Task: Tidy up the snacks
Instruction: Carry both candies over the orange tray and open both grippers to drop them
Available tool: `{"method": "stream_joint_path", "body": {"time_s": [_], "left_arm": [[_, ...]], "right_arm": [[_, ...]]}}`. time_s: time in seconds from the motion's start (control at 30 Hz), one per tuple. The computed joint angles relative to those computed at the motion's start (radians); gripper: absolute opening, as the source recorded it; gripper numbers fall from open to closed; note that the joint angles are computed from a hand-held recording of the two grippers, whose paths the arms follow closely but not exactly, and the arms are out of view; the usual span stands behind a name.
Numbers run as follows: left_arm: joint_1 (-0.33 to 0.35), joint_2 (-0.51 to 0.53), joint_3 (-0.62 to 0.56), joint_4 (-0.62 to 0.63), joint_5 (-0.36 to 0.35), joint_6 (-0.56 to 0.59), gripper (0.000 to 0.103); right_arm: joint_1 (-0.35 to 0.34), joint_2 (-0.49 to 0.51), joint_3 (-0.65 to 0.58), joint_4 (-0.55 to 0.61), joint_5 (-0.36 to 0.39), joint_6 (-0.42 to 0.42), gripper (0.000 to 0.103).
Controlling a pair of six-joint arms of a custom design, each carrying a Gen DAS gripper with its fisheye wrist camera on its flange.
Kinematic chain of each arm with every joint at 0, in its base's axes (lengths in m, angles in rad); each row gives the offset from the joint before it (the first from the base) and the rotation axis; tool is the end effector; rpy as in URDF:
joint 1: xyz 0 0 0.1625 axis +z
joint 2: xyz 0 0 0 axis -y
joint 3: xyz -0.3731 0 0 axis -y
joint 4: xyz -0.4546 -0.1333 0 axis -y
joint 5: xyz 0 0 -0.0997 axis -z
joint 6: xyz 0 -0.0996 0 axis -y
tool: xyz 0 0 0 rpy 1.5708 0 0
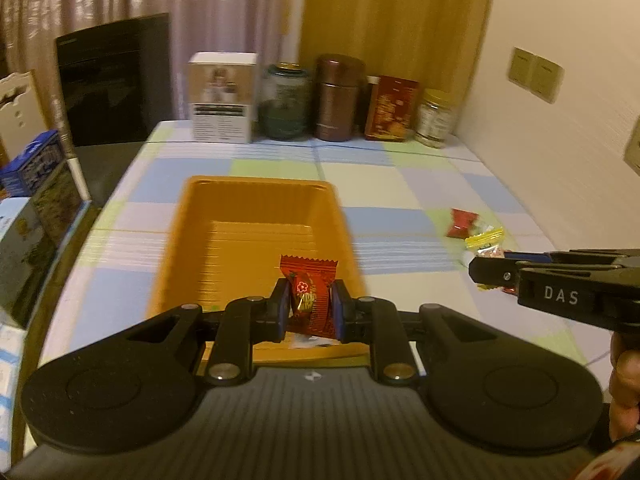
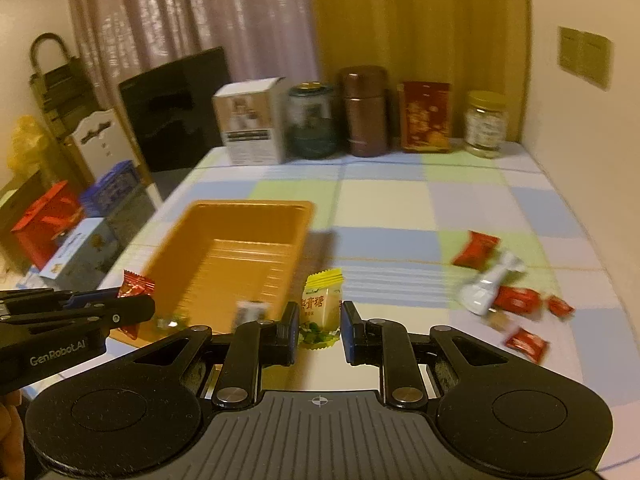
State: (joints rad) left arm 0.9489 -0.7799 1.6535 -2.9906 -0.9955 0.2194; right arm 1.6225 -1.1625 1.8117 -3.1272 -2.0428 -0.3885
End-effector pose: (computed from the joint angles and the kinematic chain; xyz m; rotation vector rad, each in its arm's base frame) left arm -0.2471 -0.6666 0.0567 0.8515 2.4228 -0.8537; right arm 0.1211 -0.6361 0.2540 0.2437 -2.3484 1.0325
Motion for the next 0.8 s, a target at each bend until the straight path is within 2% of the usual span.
{"method": "stream_joint_path", "body": {"time_s": [0.33, 0.8], "left_arm": [[0.038, -0.021, -0.021, 0.002, 0.046, -0.015, 0.019], [0.071, 0.039, -0.104, 0.033, 0.04, -0.026, 0.019]], "right_arm": [[0.03, 0.114, -0.111, 0.044, 0.044, -0.015, 0.022], [0.014, 0.197, -0.206, 0.096, 0.067, -0.018, 0.022]]}}
